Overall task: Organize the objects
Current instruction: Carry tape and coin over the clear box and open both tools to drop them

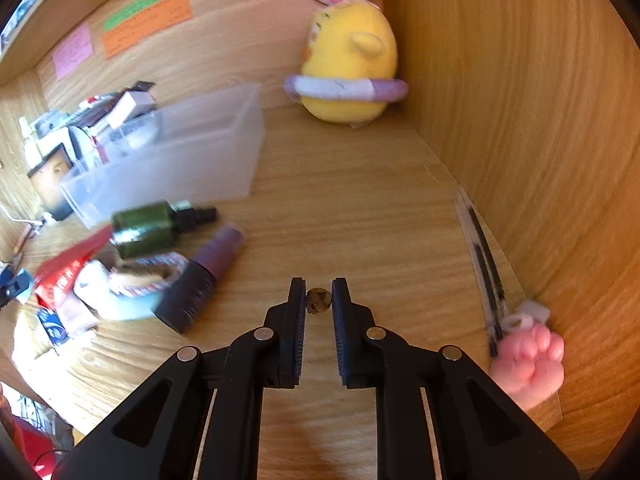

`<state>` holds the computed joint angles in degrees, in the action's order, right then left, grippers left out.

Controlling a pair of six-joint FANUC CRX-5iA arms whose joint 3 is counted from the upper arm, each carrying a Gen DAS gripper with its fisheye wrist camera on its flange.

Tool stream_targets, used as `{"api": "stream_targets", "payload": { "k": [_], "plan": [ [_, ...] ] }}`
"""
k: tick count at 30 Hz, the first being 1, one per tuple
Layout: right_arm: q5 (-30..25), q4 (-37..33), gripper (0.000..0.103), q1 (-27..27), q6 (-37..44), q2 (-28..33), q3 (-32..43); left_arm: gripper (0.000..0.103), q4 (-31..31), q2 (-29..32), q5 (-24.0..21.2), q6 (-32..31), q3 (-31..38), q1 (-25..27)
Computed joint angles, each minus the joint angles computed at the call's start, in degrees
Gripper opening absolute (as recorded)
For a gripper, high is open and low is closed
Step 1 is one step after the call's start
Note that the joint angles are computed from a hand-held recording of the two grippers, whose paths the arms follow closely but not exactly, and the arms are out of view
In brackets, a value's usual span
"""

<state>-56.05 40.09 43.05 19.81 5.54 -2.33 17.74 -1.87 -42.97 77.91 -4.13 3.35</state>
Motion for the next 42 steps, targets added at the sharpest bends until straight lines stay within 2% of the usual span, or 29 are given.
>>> {"api": "stream_targets", "payload": {
  "k": [7,17,21,27,33,42],
  "plan": [
    [4.4,3.2,0.012,-0.4,0.7,1.0,2.0,0.039,5.8,2.1,1.8,-5.5,3.0,-1.1],
    [9.0,7.2,0.012,-1.0,6.3,5.7,8.9,0.039,4.6,7.0,2.1,-7.9,11.2,-5.1],
    [12.4,3.6,0.012,-2.0,9.9,7.6,12.7,0.039,4.5,9.8,0.9,-7.4,14.7,-5.9],
    [13.0,-2.2,0.012,-3.4,15.2,11.5,19.1,0.039,3.3,14.5,-1.7,-5.0,21.4,-6.9],
    [9.8,-11.0,0.012,-5.2,22.7,15.9,27.6,0.039,0.4,18.8,-4.0,-2.3,28.1,-7.7],
    [4.9,-14.8,0.012,-6.5,29.2,20.8,37.1,0.039,0.6,26.5,-10.7,0.1,38.8,-7.6]
  ]
}}
